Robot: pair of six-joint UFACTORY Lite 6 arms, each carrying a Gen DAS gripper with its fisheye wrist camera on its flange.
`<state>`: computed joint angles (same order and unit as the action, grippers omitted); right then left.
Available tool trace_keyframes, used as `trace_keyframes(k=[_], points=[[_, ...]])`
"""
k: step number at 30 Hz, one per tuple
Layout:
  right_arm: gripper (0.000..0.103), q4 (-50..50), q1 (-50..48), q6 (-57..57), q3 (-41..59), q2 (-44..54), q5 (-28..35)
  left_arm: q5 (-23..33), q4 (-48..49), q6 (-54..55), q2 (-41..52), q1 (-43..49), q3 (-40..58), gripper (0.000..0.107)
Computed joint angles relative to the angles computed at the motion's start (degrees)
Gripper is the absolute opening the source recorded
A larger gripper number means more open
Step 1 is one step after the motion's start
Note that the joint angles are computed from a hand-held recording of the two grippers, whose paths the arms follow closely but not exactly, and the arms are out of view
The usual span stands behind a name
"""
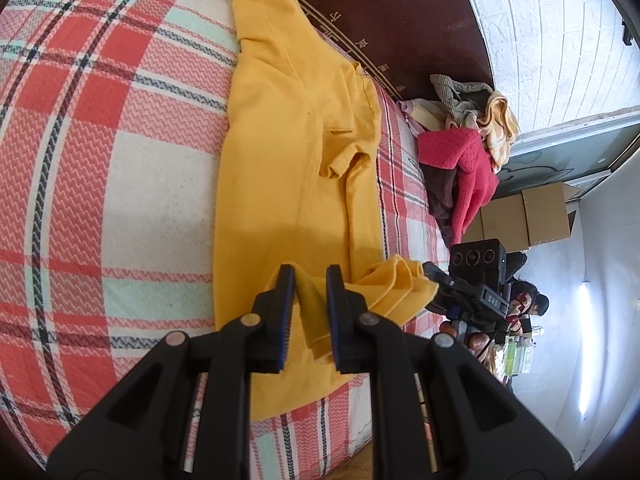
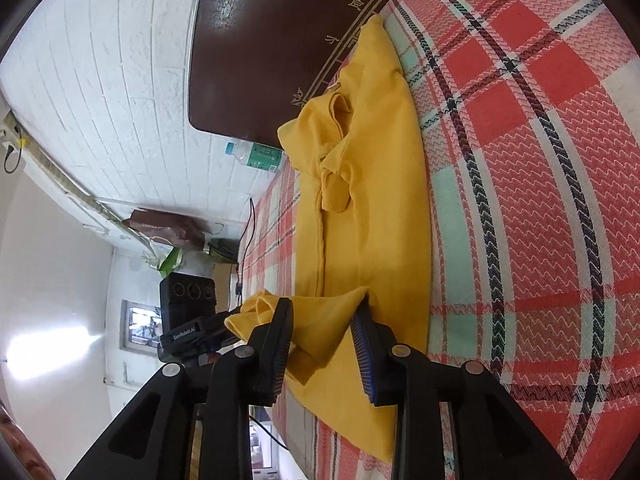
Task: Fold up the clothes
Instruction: 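Fold the hem end up toward the collar with both grippers and release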
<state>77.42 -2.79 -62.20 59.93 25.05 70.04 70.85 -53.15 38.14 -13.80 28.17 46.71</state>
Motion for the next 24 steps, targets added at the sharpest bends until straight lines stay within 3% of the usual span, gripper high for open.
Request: trace_keyframes(k=[14,24], points=[[0.037,1.85,0.04,0.13,-0.20,-0.86,-1.29,-5.99,2.52,2.01,-7.33,-0.80,0.94,0.016],[0.037,2.75,-0.02,-4.94,-2.50,-10.54,-7.37,-18.90,13.73,-5.38,-14.51,-19.45,-1.21,0.017]])
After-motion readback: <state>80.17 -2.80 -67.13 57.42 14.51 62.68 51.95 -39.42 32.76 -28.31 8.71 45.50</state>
